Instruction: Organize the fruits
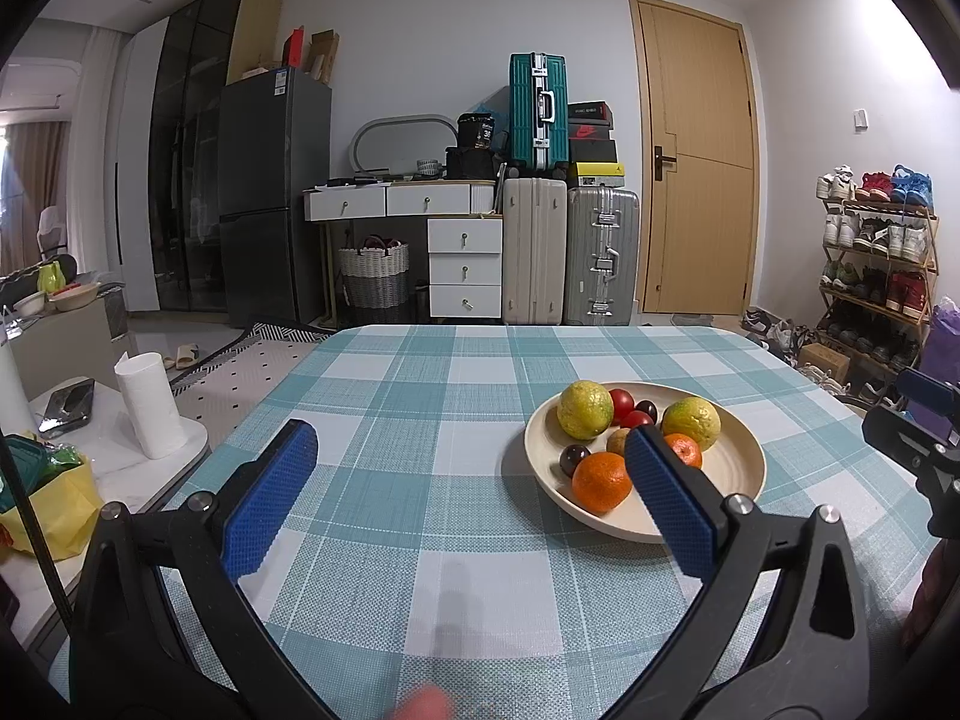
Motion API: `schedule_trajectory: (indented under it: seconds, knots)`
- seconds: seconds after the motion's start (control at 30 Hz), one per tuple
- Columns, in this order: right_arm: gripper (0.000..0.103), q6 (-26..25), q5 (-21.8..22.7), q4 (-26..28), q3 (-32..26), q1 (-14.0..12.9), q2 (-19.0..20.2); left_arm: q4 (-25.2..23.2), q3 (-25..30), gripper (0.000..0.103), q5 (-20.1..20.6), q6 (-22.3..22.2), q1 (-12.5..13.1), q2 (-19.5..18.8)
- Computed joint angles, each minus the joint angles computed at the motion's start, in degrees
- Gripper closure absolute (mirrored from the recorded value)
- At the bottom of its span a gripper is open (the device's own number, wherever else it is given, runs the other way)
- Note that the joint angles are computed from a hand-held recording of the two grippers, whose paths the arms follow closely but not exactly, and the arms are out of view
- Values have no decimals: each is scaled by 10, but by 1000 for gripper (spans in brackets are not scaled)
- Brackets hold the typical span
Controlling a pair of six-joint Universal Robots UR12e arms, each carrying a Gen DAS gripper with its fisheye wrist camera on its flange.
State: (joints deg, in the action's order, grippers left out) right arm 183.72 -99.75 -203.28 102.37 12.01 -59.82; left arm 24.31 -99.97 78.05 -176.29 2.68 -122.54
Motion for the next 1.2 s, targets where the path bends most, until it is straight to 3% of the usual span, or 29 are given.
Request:
schedule_trajectory:
  seconds: [1.2]
  knots:
    - [0,-2,-1,-2,-1,1,1,2,3,1,4,-3,2,-3]
